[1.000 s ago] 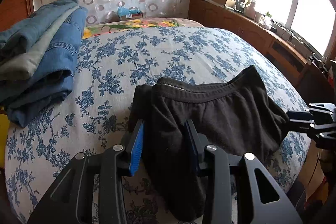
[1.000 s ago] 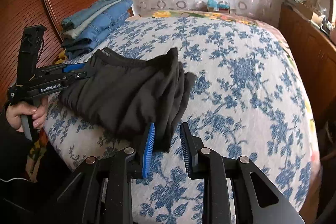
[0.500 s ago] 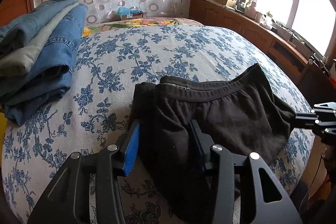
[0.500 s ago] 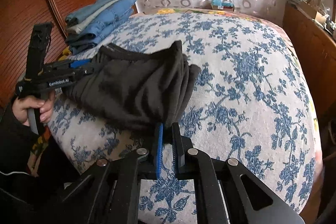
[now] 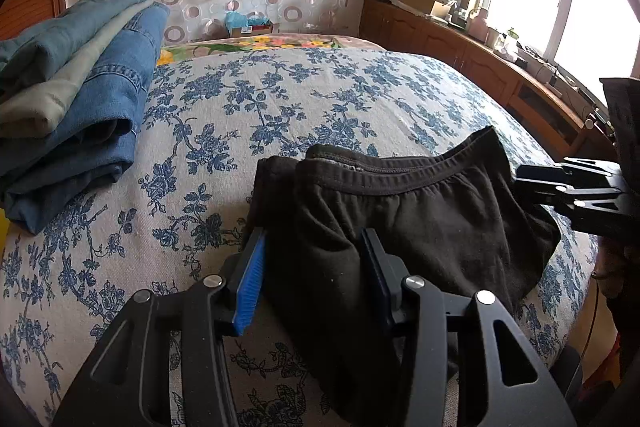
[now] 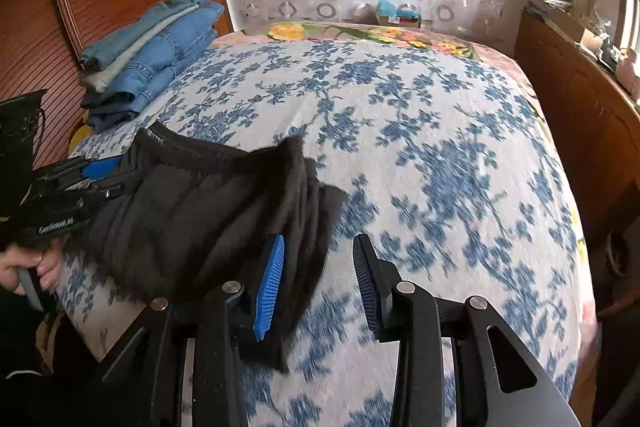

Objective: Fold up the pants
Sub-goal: 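Open both grippers and move them over the waistband, then close the left gripper on the black waistband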

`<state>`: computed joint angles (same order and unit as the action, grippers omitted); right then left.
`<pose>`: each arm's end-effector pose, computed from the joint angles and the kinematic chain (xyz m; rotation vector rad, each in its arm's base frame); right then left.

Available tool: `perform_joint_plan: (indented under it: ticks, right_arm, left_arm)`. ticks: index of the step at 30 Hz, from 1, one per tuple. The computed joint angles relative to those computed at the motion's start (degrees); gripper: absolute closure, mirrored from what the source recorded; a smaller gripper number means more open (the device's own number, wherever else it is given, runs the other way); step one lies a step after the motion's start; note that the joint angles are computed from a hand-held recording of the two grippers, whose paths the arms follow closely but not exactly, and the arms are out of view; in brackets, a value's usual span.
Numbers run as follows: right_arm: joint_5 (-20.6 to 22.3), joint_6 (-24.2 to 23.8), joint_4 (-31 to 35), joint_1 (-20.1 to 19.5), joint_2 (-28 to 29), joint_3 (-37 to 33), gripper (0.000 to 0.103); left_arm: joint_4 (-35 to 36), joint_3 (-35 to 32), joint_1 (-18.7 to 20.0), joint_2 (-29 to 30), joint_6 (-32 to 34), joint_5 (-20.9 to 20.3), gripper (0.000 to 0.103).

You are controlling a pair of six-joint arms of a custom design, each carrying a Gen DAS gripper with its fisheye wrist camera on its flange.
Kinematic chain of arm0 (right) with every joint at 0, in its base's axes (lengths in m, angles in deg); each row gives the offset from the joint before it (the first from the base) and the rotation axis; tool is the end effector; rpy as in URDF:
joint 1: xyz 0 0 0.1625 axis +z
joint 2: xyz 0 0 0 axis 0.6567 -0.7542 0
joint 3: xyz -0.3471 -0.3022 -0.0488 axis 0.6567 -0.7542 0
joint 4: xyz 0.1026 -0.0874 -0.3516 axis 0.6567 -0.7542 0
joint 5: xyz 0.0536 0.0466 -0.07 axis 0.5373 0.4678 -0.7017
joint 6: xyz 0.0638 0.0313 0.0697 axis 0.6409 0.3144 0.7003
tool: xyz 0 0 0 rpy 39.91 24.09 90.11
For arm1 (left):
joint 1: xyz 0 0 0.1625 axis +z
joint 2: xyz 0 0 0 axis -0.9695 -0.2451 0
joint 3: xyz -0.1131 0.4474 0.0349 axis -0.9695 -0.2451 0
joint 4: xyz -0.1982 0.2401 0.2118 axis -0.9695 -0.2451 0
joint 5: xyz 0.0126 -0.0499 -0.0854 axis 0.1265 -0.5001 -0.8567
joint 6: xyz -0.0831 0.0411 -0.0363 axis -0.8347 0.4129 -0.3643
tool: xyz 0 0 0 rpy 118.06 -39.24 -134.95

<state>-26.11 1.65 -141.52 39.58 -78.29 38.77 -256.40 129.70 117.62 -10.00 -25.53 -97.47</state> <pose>0.0258 -0.4987 0.3235 0.5897 -2.3771 0.7704 -0.3257 -0.5514 -0.1216 0.8228 2.4571 -0.7155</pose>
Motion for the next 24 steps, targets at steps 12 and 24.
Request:
perform_joint_plan:
  ticks: [12, 24]
  right_arm:
    - [-3.2, 1.6, -0.3, 1.6, 5.0, -4.5, 0.058]
    - [-2.2, 0.3, -5.5, 0.8, 6.9, -3.4, 0.053]
  left_arm:
    - [-0.1, 0.1, 0.0, 0.0, -0.1, -0.1, 0.055]
    - [0.5, 0.0, -0.1, -1.0, -2.1, -0.9, 0.055]
